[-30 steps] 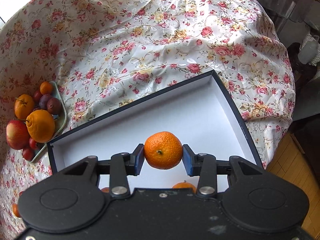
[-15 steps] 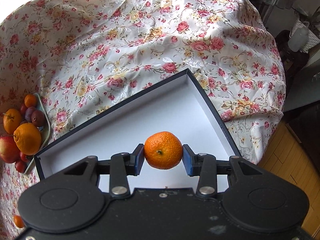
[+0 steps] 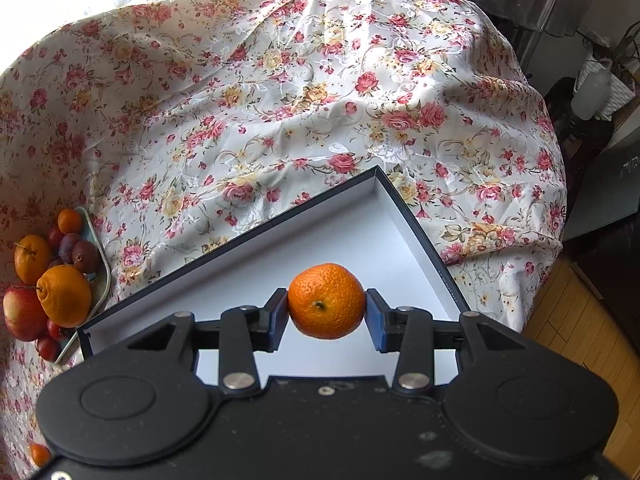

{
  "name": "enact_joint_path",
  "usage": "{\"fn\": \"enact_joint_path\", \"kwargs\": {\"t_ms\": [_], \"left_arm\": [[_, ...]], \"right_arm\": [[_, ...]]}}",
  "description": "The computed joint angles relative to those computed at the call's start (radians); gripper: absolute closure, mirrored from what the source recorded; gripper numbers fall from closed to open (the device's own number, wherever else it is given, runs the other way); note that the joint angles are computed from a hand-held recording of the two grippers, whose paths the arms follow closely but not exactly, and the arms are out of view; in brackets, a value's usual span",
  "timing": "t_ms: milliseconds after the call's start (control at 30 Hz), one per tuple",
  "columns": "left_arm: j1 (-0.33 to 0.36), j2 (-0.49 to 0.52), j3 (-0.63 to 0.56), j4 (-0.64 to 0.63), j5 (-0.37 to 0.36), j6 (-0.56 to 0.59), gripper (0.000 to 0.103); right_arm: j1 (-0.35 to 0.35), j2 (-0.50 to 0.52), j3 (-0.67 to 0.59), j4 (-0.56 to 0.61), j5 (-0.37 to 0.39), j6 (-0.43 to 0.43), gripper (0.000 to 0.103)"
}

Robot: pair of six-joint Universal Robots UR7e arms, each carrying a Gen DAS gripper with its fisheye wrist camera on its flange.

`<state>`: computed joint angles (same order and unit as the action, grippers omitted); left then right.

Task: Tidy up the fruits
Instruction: 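Carry the plum and mandarin into the white box and open both tools, then move both open tools back toward the loose fruits on the cloth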

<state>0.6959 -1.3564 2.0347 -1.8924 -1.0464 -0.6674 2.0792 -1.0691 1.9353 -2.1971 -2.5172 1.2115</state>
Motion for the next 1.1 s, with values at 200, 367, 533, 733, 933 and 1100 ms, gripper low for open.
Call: {"fn": "enact_joint_path", "kwargs": {"t_ms": [200, 367, 533, 733, 933, 1100], "left_arm": [[-0.006, -0.001, 0.001, 0.0, 0.012, 0.001, 0.052], [-0.011, -0.007, 0.001, 0.003, 0.032, -0.008, 0.052], [-0.015, -0.015, -0.001, 0.016, 0.073, -0.026, 0.052], [-0.023, -0.035, 0.001, 0.034, 0.139, -0.048, 0.048], [-0.02, -0.067, -0.003, 0.079, 0.205, -0.089, 0.046], [0.0, -0.098, -0.021, 0.15, 0.251, -0.144, 0.046]], "right_arm": [[0.013, -0.002, 0.0, 0.012, -0.042, 0.037, 0.06], [0.025, 0.011, -0.023, 0.056, -0.051, 0.031, 0.06], [0.04, 0.019, -0.021, -0.006, -0.051, 0.002, 0.06], [0.067, 0.044, -0.033, -0.038, -0.105, -0.011, 0.06], [0.072, 0.081, -0.071, -0.042, -0.054, -0.065, 0.06], [0.082, 0.123, -0.105, -0.061, 0.002, -0.104, 0.06]]}}
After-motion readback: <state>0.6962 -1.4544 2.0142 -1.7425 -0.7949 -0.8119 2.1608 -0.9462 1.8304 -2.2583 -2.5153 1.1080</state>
